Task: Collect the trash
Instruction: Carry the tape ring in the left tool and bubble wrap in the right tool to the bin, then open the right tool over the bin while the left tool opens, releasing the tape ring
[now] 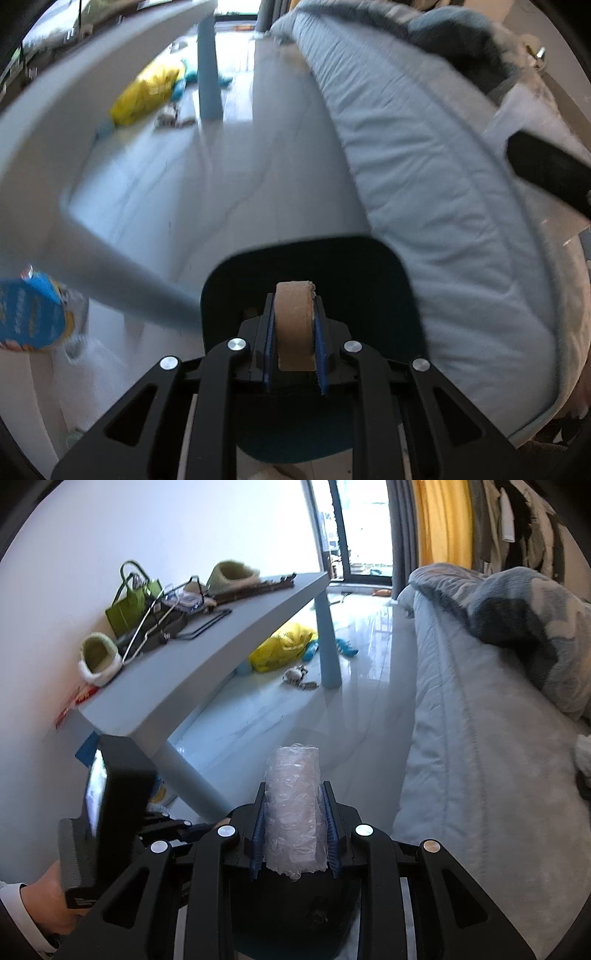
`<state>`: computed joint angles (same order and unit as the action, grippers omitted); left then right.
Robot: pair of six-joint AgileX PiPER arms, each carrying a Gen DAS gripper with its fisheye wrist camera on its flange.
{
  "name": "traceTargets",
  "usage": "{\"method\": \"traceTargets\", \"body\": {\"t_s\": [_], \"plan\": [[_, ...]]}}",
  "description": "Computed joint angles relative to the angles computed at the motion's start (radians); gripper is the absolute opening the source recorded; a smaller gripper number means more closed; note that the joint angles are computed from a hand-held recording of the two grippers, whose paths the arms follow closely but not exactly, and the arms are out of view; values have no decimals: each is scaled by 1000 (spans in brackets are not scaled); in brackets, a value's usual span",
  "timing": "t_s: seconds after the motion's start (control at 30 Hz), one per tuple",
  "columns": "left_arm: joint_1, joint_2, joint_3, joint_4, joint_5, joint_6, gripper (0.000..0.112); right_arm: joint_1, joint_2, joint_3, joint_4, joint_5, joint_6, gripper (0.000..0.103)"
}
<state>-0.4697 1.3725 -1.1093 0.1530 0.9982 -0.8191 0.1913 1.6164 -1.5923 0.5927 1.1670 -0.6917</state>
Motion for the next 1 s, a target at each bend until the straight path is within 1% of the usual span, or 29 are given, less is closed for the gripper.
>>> {"method": "traceTargets", "body": {"t_s": [0.1,0.17,0.2,0.23,0.4,0.47,0.53,0.6,0.8,0.9,1.0], "plan": [[27,-8,48,-54,-19,48,21,38,2,25,-32,-17,13,27],[36,-25,78,-71,-27,63,33,63,11,38,-56,-30,28,27],[33,-29,81,-67,-24,58,44,70,16,41,-64,-33,34,27],[30,-33,82,-62,-20,51,50,81,22,46,-74,-40,44,27],[61,-93,97,-85,-35,47,58,121,51,77,-118,-73,83,27],[54,-113,88,-63,-26,27,60,137,63,95,-137,-89,100,27],[46,-125,78,-42,-13,11,66,151,76,104,-156,-97,114,27],[37,-143,71,-2,5,-18,68,164,89,113,-171,-109,129,27],[75,-199,58,38,40,-13,67,182,123,139,-212,-126,171,27],[103,-226,41,46,42,-15,63,189,134,169,-227,-135,183,27],[103,-249,9,78,55,-37,59,210,142,199,-258,-150,200,28]]}}
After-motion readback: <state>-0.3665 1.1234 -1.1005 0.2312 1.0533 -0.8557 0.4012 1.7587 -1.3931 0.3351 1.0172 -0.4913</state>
